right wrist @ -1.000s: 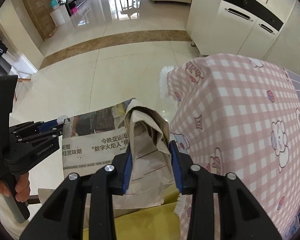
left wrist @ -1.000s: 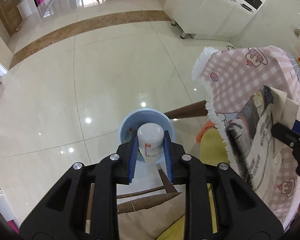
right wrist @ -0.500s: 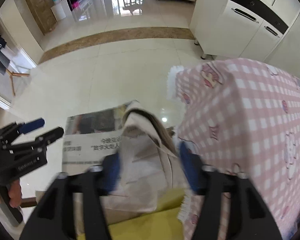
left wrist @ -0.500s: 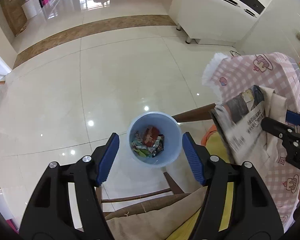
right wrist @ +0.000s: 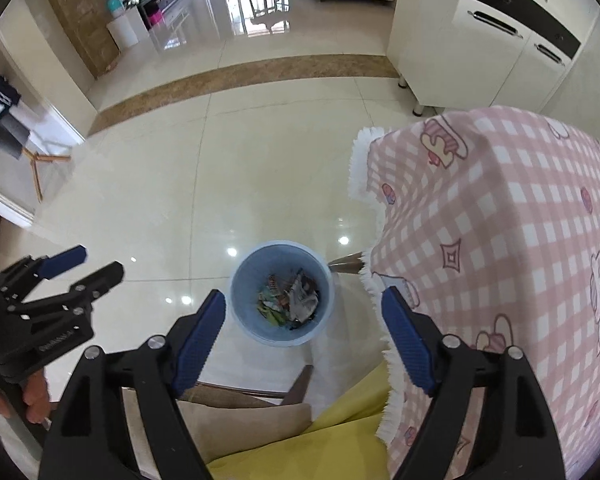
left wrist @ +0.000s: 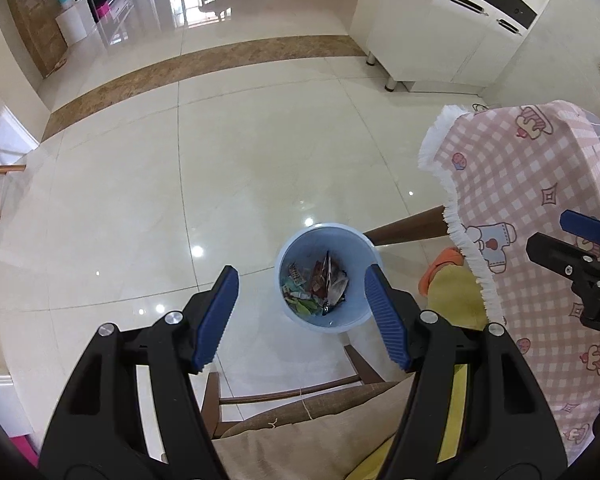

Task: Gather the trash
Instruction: 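Move both open grippers back over the snack box on the table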

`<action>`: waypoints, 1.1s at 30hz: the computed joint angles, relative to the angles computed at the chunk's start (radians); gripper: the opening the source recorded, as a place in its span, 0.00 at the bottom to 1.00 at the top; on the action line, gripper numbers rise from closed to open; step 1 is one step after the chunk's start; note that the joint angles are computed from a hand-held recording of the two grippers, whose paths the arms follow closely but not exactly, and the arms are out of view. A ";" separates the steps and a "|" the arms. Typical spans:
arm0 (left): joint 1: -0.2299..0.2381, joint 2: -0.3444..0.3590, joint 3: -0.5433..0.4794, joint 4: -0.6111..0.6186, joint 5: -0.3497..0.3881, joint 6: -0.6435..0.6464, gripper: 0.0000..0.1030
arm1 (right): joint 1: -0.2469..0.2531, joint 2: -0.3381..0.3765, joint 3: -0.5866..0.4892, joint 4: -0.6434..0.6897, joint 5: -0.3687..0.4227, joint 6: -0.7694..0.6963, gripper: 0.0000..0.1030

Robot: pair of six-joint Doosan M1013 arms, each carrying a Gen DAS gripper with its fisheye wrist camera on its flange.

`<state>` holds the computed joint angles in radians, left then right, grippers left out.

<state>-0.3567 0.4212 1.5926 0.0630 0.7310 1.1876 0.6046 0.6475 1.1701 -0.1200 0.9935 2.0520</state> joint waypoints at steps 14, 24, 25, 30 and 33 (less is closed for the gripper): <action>-0.076 -0.047 -0.006 -0.009 -0.108 0.103 0.63 | -0.015 -0.179 0.218 -0.077 -0.228 0.171 0.77; -0.177 -0.045 -0.047 -0.036 -0.160 0.221 0.63 | -0.030 -0.333 0.401 -0.314 -0.271 0.451 0.77; -0.183 -0.041 -0.053 -0.080 -0.158 0.269 0.63 | -0.032 -0.350 0.422 -0.351 -0.257 0.496 0.77; -0.233 -0.020 -0.087 -0.204 -0.146 0.445 0.63 | -0.041 -0.458 0.545 -0.491 -0.243 0.705 0.77; -0.267 -0.010 -0.107 -0.297 -0.142 0.578 0.63 | -0.031 -0.528 0.631 -0.631 -0.193 0.915 0.77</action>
<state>-0.6234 0.4116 1.4858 -0.2337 0.5892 1.7661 0.5732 0.1193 1.8014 -0.7505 0.8000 2.9672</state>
